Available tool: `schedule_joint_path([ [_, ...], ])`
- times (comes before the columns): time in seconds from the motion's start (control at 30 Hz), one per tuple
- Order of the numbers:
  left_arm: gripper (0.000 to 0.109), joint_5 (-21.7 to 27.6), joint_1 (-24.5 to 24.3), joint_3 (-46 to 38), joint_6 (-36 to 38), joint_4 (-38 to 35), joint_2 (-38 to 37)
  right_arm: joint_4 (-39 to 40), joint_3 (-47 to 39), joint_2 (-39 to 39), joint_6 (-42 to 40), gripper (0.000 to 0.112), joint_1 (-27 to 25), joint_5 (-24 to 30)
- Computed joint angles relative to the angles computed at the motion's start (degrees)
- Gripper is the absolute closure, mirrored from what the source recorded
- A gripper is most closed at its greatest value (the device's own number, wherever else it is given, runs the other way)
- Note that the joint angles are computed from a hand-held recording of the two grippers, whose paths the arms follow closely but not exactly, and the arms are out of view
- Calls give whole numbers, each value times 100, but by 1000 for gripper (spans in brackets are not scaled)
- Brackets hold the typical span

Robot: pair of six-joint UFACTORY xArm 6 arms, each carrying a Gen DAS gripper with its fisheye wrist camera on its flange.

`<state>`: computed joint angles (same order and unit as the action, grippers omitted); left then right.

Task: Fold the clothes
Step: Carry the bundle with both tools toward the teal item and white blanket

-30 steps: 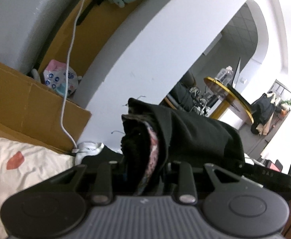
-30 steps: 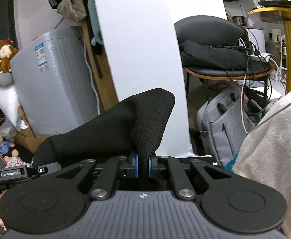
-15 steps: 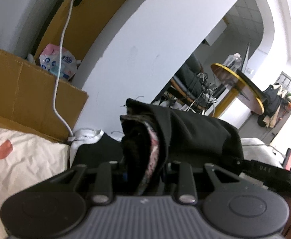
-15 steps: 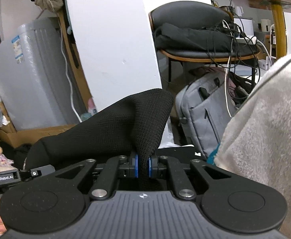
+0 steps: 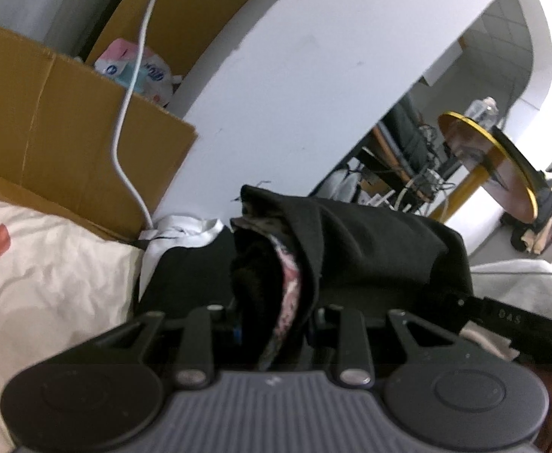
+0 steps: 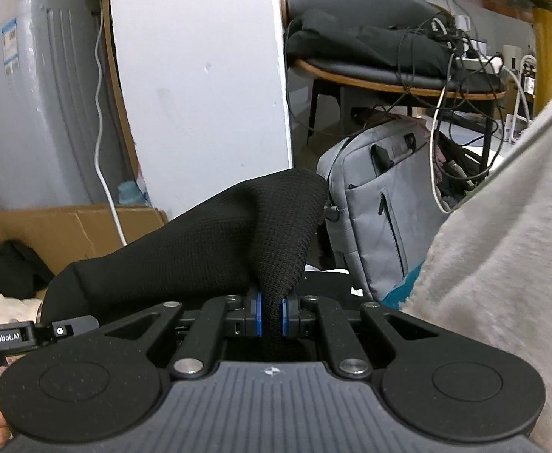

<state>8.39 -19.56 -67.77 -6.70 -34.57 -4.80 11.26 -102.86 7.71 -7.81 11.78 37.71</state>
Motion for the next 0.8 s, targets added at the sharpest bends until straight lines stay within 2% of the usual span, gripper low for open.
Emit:
schedule_joint_path([
  [0.2, 78, -104, -2, -306, 284, -255, 483, -160, -727, 758, -100, 103, -24, 57],
  [0.4, 78, -124, 53, -937, 1170, -949, 1144, -381, -1417, 1398, 56, 103, -65, 181],
  [0.5, 78, -138, 95, -1134, 1261, -811, 1376, -519, -1976, 1849, 81, 103, -44, 313],
  [0.6, 78, -115, 144, -1378, 1796, -1254, 1634, -565, -2620, 2337, 100, 103, -43, 508],
  [0.7, 78, -175, 152, -1482, 1961, -1247, 1783, -622, -3347, 2861, 60, 103, -31, 759],
  [0.8, 78, -151, 171, -1701, 2269, -1595, 2043, -664, -4207, 3438, 77, 103, -45, 1117],
])
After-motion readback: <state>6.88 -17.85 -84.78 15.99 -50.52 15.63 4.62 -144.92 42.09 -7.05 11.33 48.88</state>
